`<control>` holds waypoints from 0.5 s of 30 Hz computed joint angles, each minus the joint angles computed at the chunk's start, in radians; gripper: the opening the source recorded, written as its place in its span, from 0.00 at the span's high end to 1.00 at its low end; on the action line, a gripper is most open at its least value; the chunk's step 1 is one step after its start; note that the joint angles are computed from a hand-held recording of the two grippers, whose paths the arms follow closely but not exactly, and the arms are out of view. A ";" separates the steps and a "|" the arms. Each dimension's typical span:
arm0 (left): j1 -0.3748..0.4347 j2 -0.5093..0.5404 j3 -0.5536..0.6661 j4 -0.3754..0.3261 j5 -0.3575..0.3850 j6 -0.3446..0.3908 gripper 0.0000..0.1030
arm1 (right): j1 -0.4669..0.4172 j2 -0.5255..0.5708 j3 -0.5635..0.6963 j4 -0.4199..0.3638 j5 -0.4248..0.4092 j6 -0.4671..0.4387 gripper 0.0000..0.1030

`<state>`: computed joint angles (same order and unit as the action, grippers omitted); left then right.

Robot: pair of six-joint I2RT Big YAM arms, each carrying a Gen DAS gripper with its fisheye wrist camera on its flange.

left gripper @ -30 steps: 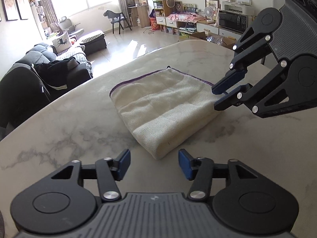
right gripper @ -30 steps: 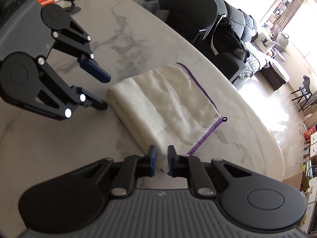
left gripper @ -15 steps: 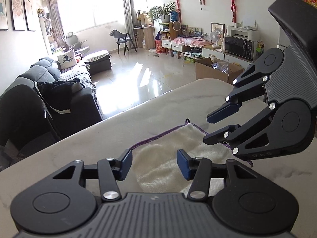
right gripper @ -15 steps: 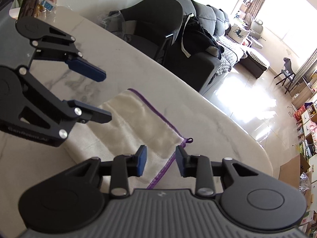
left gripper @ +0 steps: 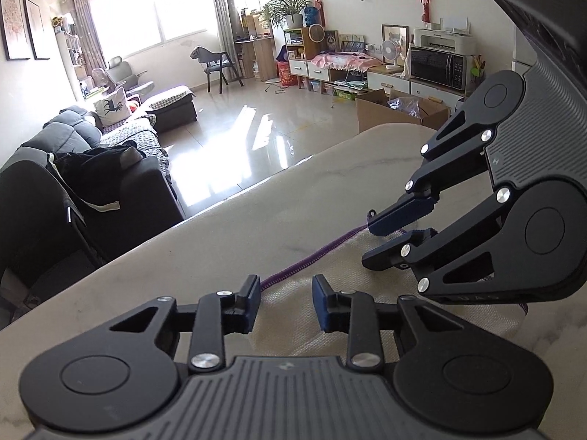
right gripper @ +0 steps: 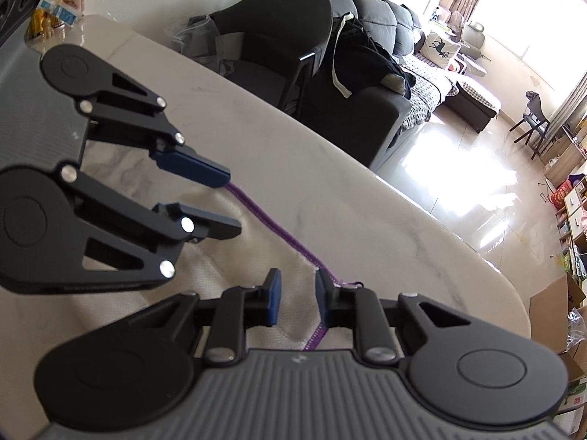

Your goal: Fold towel

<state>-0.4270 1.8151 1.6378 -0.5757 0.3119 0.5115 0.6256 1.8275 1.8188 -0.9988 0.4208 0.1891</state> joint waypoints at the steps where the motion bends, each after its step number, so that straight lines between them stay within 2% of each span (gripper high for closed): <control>1: 0.003 0.004 0.000 -0.002 0.001 0.003 0.69 | -0.003 -0.004 -0.009 0.009 -0.004 0.000 0.79; 5: 0.018 0.016 -0.003 0.004 0.024 0.008 0.69 | -0.014 -0.024 -0.045 0.046 -0.029 0.011 0.78; 8: 0.029 0.023 0.004 0.001 0.052 -0.016 0.69 | -0.022 -0.042 -0.074 0.069 -0.040 0.019 0.78; 12: 0.040 0.026 0.007 0.003 0.074 -0.038 0.69 | -0.030 -0.068 -0.108 0.080 -0.031 0.035 0.77; 15: 0.038 0.015 0.006 0.006 0.062 -0.052 0.69 | -0.023 -0.080 -0.113 0.077 -0.010 0.043 0.78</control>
<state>-0.3886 1.8305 1.6433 -0.5701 0.3740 0.4597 0.6023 1.7475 1.7062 -0.9216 0.4112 0.2322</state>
